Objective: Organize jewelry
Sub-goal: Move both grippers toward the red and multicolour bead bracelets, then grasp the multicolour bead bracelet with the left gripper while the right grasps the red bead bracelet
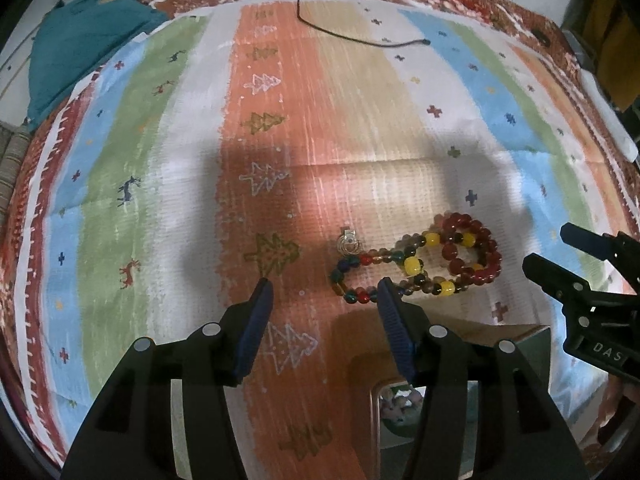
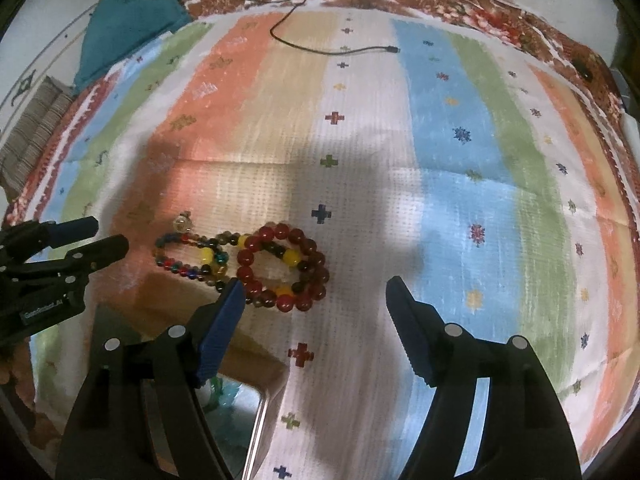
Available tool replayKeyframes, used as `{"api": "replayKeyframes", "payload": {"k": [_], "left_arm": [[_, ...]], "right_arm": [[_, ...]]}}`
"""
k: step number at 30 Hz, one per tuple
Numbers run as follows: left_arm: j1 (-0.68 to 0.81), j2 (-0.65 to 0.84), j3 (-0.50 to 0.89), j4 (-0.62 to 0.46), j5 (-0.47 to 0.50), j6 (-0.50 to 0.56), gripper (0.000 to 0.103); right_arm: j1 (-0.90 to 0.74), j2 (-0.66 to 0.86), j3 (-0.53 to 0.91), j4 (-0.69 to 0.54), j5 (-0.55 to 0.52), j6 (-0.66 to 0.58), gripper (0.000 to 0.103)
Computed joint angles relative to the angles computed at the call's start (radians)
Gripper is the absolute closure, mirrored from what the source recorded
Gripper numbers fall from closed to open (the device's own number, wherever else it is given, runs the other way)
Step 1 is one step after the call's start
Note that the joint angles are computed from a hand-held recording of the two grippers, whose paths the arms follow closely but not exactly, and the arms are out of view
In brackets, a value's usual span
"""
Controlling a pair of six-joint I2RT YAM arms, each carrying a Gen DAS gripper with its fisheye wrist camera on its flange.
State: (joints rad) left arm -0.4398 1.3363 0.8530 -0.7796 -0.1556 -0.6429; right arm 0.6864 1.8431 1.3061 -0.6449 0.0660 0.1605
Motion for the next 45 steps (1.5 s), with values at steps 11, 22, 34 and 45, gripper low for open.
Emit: {"api": "replayKeyframes", "payload": {"k": [11, 22, 34, 45], "left_arm": [[0.034, 0.104, 0.004, 0.052, 0.033, 0.062, 0.049], [0.045, 0.179, 0.009, 0.077, 0.044, 0.100, 0.056], [-0.001, 0.258, 0.022, 0.099, -0.013, 0.125, 0.062], [-0.004, 0.286, 0.059, 0.087, -0.013, 0.112, 0.086]], "right_arm": [[-0.007, 0.079, 0.053, -0.009, -0.008, 0.001, 0.030], [-0.020, 0.181, 0.122, -0.035, 0.021, -0.001, 0.043], [-0.020, 0.232, 0.152, -0.033, 0.019, -0.022, 0.054], [-0.040, 0.266, 0.202, -0.025, -0.039, -0.035, 0.079]]}}
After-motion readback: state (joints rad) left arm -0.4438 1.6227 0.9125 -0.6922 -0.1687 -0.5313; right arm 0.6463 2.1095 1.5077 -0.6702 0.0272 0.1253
